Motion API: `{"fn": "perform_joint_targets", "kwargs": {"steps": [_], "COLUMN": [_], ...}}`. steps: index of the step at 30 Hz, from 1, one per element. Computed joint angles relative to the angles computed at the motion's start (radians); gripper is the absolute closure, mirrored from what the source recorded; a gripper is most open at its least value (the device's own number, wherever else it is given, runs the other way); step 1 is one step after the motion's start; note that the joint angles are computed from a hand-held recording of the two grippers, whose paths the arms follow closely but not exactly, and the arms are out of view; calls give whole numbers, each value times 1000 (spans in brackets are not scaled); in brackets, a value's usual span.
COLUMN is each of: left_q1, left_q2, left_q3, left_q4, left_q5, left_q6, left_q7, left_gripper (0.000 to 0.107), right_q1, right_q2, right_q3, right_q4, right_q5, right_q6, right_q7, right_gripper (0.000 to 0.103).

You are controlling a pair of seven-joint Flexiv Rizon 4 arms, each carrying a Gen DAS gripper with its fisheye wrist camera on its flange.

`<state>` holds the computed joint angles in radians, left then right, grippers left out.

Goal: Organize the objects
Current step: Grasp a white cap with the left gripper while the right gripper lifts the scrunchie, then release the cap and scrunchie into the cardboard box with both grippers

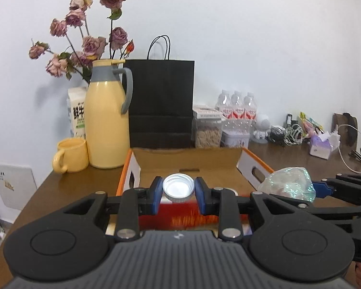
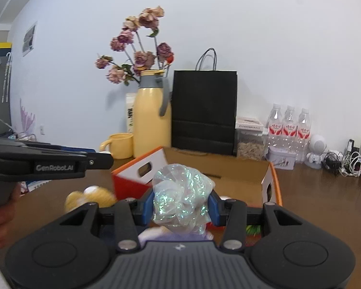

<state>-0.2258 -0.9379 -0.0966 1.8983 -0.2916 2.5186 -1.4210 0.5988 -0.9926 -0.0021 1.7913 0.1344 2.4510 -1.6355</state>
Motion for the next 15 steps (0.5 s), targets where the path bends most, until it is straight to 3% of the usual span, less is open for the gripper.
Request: {"fn": "perform_joint_targets", "kwargs": {"steps": [8,15], "left_q1": [-36,-153], "left_q2": [-58,-173], "left_q3": [27,156], "left_q4": [-238,-497], "left_q5": [-124,-400], "left_q6": [-224,-472], "left_q7": [106,239], "left_gripper": [77,77], "right_q1": [-25,-25], "right_q2": [-60,-190], "right_q3": [-80,-195], "right_q4": [-268,-545], "right_q5": [-35,-75], "right_q6": [-303,-583], "right_q7": [76,232], "right_gripper": [59,59]}}
